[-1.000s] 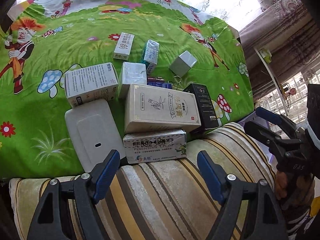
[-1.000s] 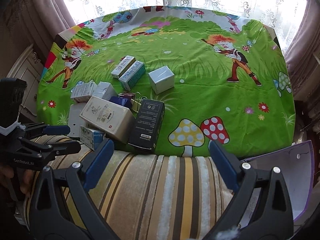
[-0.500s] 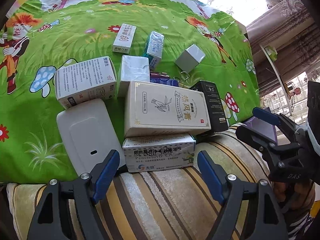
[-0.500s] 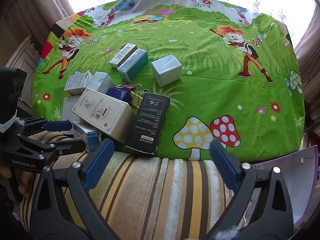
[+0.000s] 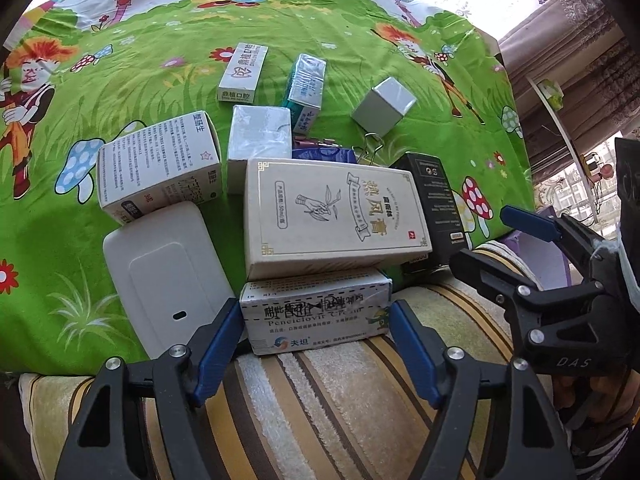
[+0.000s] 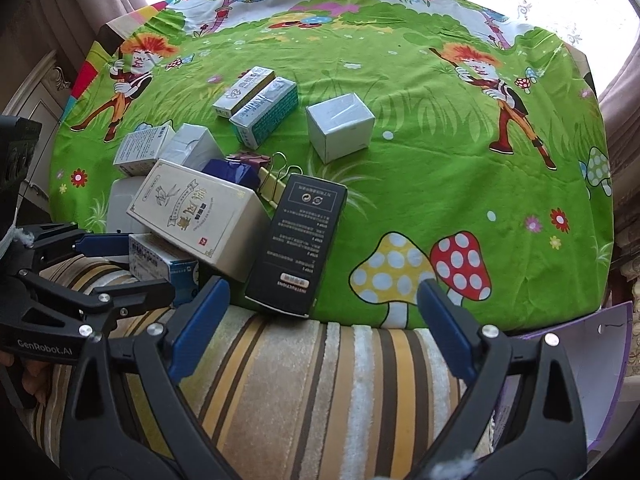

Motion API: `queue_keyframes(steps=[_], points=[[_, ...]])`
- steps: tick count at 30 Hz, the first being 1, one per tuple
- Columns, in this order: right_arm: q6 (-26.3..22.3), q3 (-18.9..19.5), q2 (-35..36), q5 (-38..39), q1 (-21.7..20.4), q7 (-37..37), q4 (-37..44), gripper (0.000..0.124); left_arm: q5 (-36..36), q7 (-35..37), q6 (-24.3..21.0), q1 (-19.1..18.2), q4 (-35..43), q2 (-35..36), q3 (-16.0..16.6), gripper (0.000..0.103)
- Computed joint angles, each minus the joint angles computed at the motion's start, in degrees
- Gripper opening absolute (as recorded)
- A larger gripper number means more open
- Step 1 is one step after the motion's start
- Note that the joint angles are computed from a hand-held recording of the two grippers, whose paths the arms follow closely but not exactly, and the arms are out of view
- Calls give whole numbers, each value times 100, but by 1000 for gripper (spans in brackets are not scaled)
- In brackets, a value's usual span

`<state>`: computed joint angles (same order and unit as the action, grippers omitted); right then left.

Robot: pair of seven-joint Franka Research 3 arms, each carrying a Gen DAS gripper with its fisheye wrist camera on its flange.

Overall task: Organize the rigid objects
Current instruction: 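Grasp a black box with the right tool while the left tool grasps a white Penciclovir box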

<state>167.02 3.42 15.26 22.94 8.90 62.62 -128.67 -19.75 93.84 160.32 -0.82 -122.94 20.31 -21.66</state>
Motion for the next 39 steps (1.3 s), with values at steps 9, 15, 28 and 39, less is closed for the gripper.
queue_keyframes(steps=[9, 15, 28, 39], points=[[-155, -170, 279, -305, 141, 449, 306, 87, -140, 96, 126, 112, -145, -66, -127, 42], [-228, -307, 466, -682, 275, 795, 505, 66, -321, 239, 262, 161, -243, -146, -176, 46], [138, 2, 295, -124, -115, 599, 208, 43, -251, 29, 76, -60, -241, -251, 89, 81], [786, 339, -90, 678, -463, 72, -249, 43, 913, -1569, -566, -638, 407, 145, 524, 83]])
